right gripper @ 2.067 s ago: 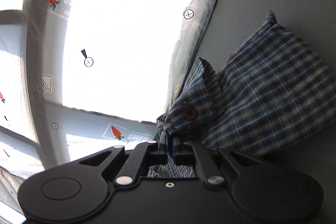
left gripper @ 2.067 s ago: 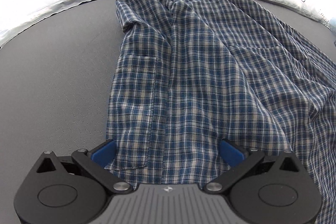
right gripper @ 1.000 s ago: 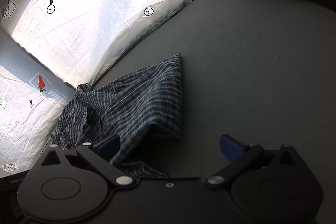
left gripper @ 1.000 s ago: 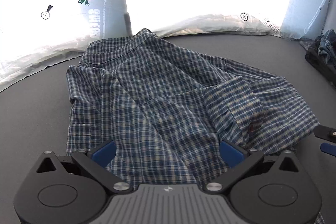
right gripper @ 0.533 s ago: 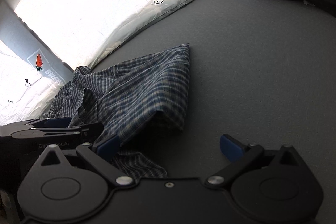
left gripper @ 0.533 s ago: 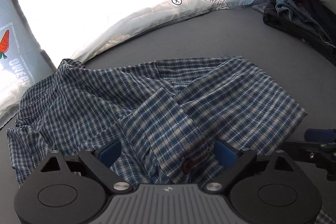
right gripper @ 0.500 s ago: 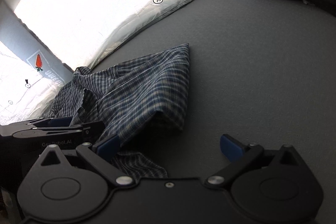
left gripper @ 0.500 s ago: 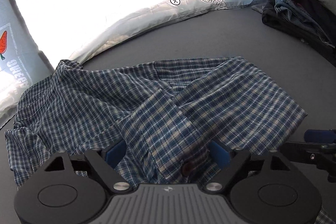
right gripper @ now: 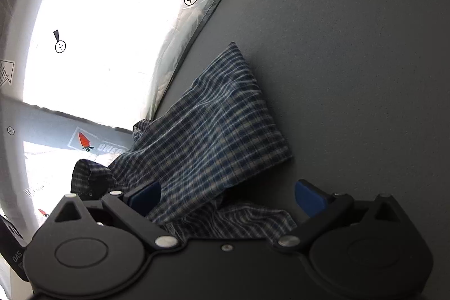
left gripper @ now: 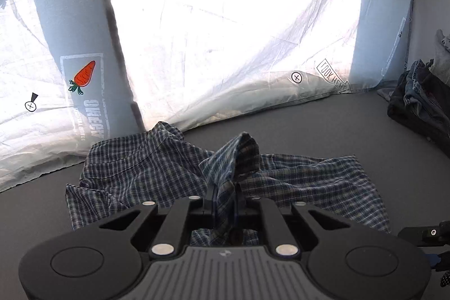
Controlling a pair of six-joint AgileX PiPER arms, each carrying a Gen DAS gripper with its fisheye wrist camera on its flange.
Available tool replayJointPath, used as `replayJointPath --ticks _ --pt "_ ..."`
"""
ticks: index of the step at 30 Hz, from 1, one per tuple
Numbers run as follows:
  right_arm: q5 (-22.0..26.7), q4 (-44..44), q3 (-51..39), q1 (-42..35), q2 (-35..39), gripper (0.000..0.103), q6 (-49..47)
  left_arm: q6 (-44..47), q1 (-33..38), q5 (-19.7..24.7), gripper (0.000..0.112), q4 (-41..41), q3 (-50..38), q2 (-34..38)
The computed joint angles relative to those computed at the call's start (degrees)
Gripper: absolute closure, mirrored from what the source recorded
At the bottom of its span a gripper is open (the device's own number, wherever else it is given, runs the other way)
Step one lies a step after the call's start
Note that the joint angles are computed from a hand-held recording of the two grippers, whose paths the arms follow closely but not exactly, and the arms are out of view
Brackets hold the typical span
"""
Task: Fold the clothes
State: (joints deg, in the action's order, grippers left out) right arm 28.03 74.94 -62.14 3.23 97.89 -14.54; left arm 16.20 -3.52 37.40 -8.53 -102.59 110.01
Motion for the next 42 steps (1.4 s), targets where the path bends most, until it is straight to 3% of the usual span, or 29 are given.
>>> replayJointPath --ticks 3,6,16,23,26,30,34,37,40,42 --pt "0.16 8.86 1.69 0.37 -1.47 0.000 -4.72 2.03 3.11 -1.64 0.102 -2.47 0.02 -1.48" --pt "-1.17 5.94 1.43 2.08 -3.20 0.000 -1.13 3.34 6.06 -3.38 0.103 -3.80 -0.32 -2.25" --pt "-9.51 -20.92 0.28 13.06 -8.86 0.000 28.59 5.80 19.18 -2.88 0.104 -14.07 -7.58 -0.21" --pt "-10.06 -47.98 -2.06 19.90 -8.92 0.000 55.91 6.64 30.86 0.91 0.104 -21.56 -15.88 4.42" --pt "-9.28 -55.74 -3.24 22.28 -7.85 0.000 65.36 4.51 33.83 1.68 0.104 -18.68 -17.21 7.03" --pt "-11.61 -53.38 -0.72 23.65 -8.76 0.000 67.48 0.32 37.12 3.58 0.104 -14.20 -17.05 10.31" --pt "-10.04 -58.08 0.35 24.06 -10.40 0.000 72.98 -5.59 38.95 10.40 0.096 -6.71 -19.33 14.52" --pt "-6.59 -66.06 0.12 24.77 -12.24 0.000 78.28 -6.04 39.85 9.75 0.088 -4.22 -12.77 11.85" --pt "-2.32 -75.48 0.08 26.30 -14.66 0.000 82.99 0.61 41.53 7.70 0.070 -9.14 -0.19 3.97" --pt "-2.33 -78.40 2.49 26.81 -17.15 0.000 84.43 6.62 41.97 6.88 0.064 -12.44 8.55 -1.93"
